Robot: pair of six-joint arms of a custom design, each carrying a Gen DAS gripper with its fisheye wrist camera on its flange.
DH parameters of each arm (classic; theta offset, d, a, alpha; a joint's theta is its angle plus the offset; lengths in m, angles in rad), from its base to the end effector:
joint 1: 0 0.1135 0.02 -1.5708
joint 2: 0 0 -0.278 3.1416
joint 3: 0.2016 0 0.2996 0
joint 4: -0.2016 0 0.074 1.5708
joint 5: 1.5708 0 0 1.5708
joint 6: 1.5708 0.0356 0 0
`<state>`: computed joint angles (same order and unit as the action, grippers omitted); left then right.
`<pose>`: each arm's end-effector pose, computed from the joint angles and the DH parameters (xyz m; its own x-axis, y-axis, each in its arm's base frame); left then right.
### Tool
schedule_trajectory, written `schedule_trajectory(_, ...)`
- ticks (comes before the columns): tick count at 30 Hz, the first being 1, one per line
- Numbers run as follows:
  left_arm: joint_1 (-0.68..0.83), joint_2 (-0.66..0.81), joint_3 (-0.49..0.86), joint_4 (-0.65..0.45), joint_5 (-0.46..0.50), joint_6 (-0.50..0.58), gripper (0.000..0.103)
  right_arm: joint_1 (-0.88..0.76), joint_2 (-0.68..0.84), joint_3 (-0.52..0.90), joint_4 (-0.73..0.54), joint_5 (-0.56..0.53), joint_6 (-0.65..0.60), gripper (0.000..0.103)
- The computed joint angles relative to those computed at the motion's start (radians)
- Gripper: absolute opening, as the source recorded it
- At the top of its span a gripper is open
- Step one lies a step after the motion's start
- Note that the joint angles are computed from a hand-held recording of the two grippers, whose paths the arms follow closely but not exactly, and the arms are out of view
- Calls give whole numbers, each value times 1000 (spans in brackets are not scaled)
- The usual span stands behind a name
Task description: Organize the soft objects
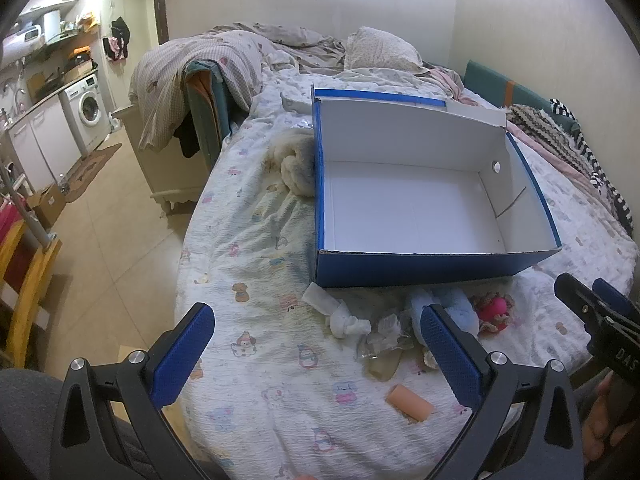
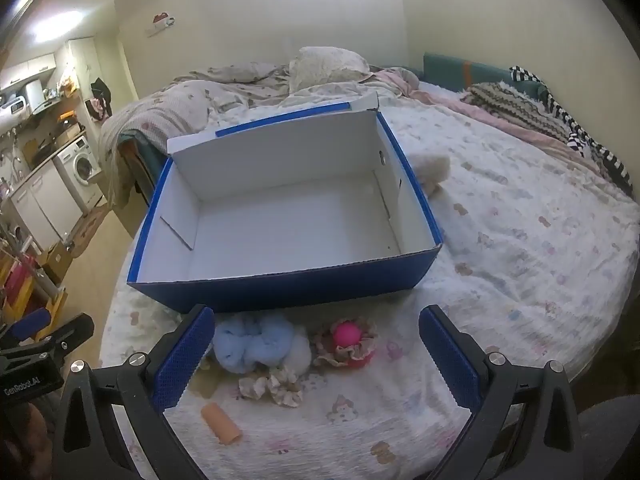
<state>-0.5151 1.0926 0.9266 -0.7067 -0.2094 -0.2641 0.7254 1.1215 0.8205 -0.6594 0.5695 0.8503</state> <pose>0.2312 -0.1223 0.2876 -0.7390 0.1249 -0.6620 0.1789 0.9838 -0.0141 0.2050 0.1561 0.2490 -0.6506 0.2690 -0.7102 0.2447 0.9595 0.1392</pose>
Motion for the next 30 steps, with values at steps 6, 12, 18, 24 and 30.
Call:
schedule_trajectory(6,-8,4,8,-5,-4,-6,103,1,-1,-1,-1,1,3,103)
schedule_trajectory(12,-8,4,8,-5,-4,-8,103,0,-3,-1,-2,-2,3,103)
schedule_trajectory(18,-12,0,10,-2,-13,-12,103,3,2,2,-8,8,5,103)
schedule_trajectory(24,-15,-5,8,-3,-14,-15,103,2,5,9,-11,8,2,103)
schedule_trajectory(30,-13,-5,9,-5,-11,-15,103,0,5,11,-12,6,0,103)
